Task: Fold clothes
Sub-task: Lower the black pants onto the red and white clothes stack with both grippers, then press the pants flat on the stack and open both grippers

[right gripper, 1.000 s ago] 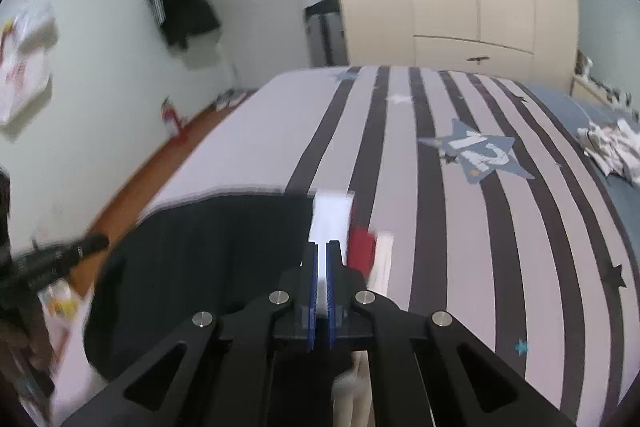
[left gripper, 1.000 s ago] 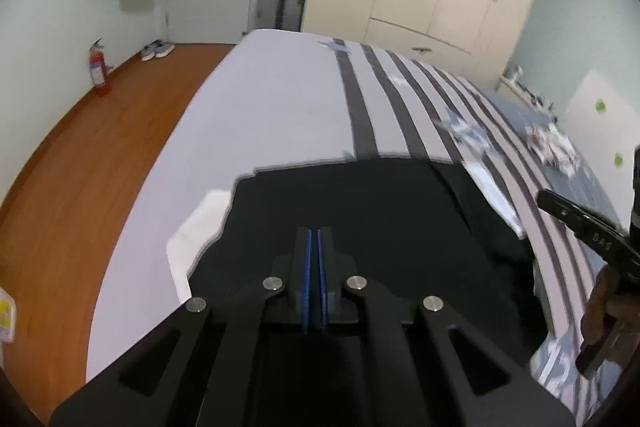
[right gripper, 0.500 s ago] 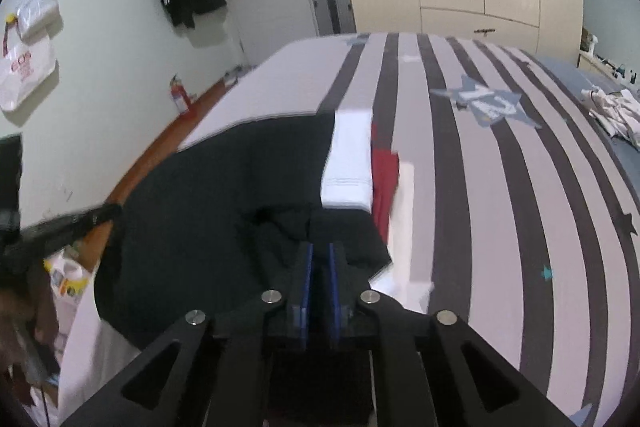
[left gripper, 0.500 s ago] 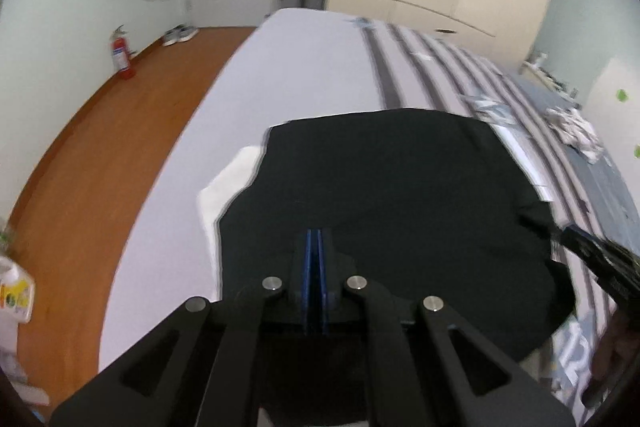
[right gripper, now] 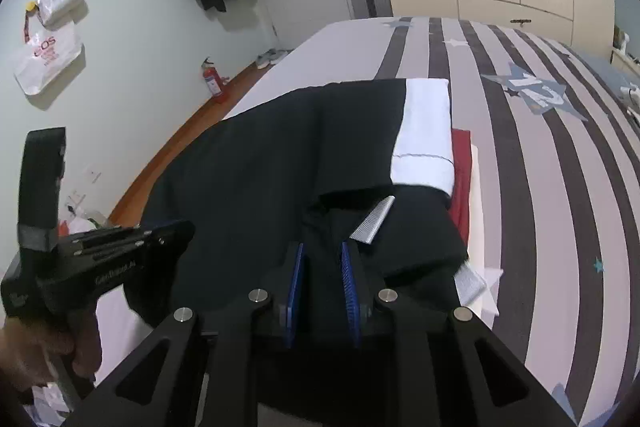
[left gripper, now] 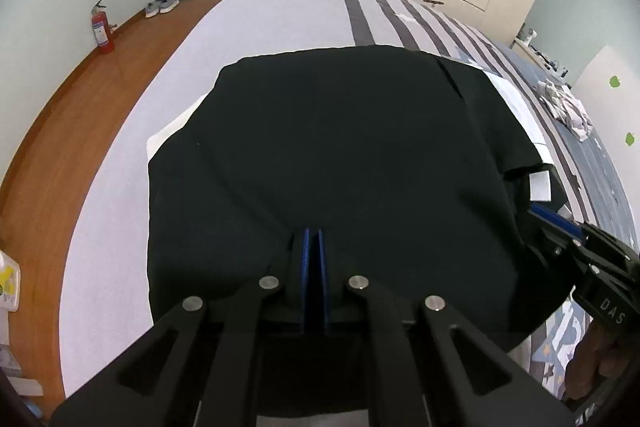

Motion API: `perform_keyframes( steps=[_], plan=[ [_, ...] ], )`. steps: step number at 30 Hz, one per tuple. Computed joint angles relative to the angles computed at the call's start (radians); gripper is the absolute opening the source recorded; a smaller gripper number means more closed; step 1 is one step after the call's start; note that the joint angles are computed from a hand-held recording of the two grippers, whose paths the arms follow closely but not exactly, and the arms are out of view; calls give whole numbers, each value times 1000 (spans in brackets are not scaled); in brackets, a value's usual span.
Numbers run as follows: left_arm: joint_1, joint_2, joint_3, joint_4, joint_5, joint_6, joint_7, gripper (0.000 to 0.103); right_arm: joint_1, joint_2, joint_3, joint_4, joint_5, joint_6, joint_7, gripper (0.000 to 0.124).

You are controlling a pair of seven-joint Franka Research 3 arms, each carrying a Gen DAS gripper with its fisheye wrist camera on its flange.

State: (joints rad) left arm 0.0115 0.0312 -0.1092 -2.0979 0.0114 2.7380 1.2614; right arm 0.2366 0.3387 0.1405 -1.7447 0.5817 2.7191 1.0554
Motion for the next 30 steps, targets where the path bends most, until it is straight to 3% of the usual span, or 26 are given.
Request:
perform_keyframes(
  steps=[5,11,15,20,26,30],
  plan=[
    [7,-20,7,-5,-22,27,38,6,-1,-19,-34,-20,-29,39,61,24],
    [29,8,26,29,68,33,-68,7,-14,3,-44,21,-61,2,124,24],
    [40,25,22,42,48,0,-67,8,-28,24,-28,50,-39,-27,140,25],
    [45,58,16,57,50,32,-50,8,-32,76,-16,125,-13,-46,149,25],
    [42,102,35,118,138,-13,-133,8,12,24,-64,76,-128,2,247,25],
    [54,107,39,133,175,14,-184,9,24,-48,-77,-8,-167,135,287,27]
  ],
)
